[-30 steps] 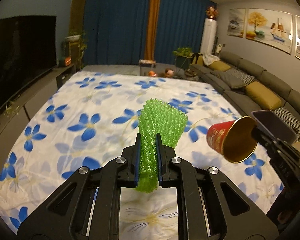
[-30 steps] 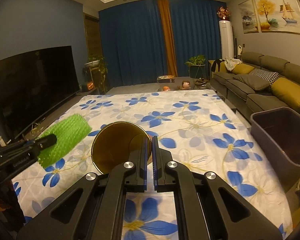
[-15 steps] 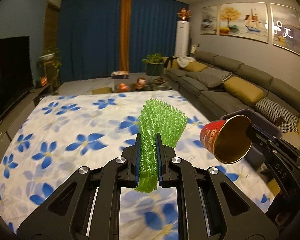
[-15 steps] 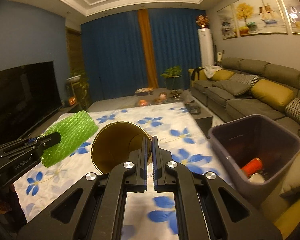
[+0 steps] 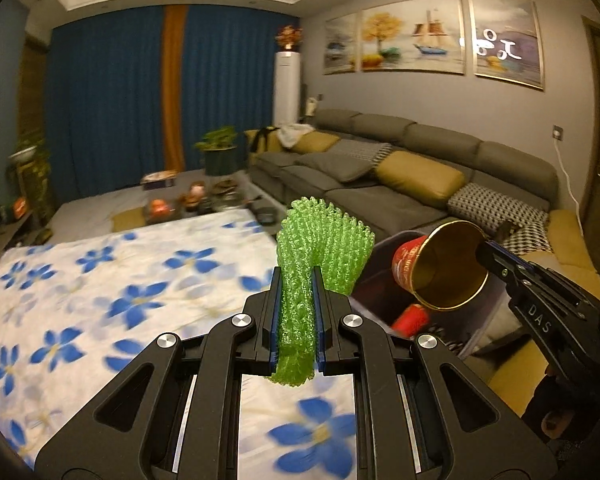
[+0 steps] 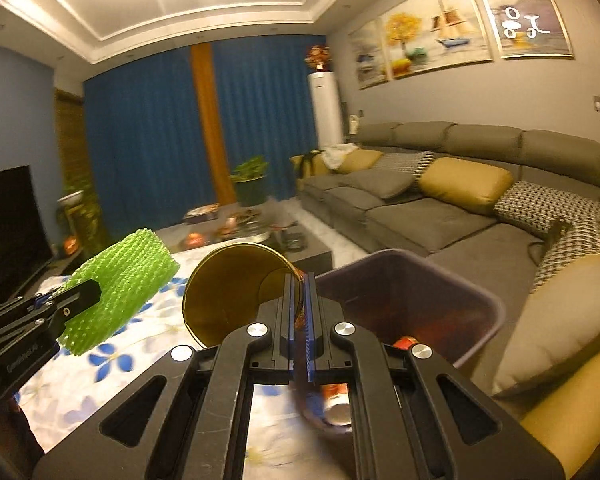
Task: Collect trash
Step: 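Carry the green mesh and red cup with both grippers over the grey bin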
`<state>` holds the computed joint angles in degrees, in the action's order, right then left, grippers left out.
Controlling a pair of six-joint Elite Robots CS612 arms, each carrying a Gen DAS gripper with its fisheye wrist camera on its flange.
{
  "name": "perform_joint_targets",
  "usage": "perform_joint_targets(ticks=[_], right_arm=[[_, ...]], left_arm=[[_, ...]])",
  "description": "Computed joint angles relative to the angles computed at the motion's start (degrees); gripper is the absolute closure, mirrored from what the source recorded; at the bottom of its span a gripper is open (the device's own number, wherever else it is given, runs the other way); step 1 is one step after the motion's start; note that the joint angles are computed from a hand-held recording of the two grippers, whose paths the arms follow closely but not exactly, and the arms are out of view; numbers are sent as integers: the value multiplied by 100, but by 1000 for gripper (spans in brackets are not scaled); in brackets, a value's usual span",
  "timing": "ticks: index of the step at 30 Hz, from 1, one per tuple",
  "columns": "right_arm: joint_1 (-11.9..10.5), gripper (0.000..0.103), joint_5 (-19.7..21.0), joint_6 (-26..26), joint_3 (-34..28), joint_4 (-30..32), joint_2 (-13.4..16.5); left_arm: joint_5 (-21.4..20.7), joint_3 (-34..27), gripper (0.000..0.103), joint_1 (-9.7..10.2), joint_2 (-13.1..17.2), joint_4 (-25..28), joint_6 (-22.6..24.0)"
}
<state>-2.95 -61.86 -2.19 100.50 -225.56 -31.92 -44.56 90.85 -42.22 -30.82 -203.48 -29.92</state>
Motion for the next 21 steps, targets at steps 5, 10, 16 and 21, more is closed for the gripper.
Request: perform_joint_targets(ticks=[5, 10, 16, 21], right_arm=[[-57, 98, -252, 34, -146, 85, 61], [-102, 98, -390, 14, -281, 171, 139], [-146, 98, -444, -9, -445, 348, 209], [-149, 98, -507, -13, -509, 401, 226]], left_arm=[[-281, -605, 91, 37, 248, 199, 287], [-467, -1024, 91, 64, 442, 338, 448], [-620, -1359, 91, 114, 603, 589, 458], [-717, -1607, 91, 143, 730, 744, 444]])
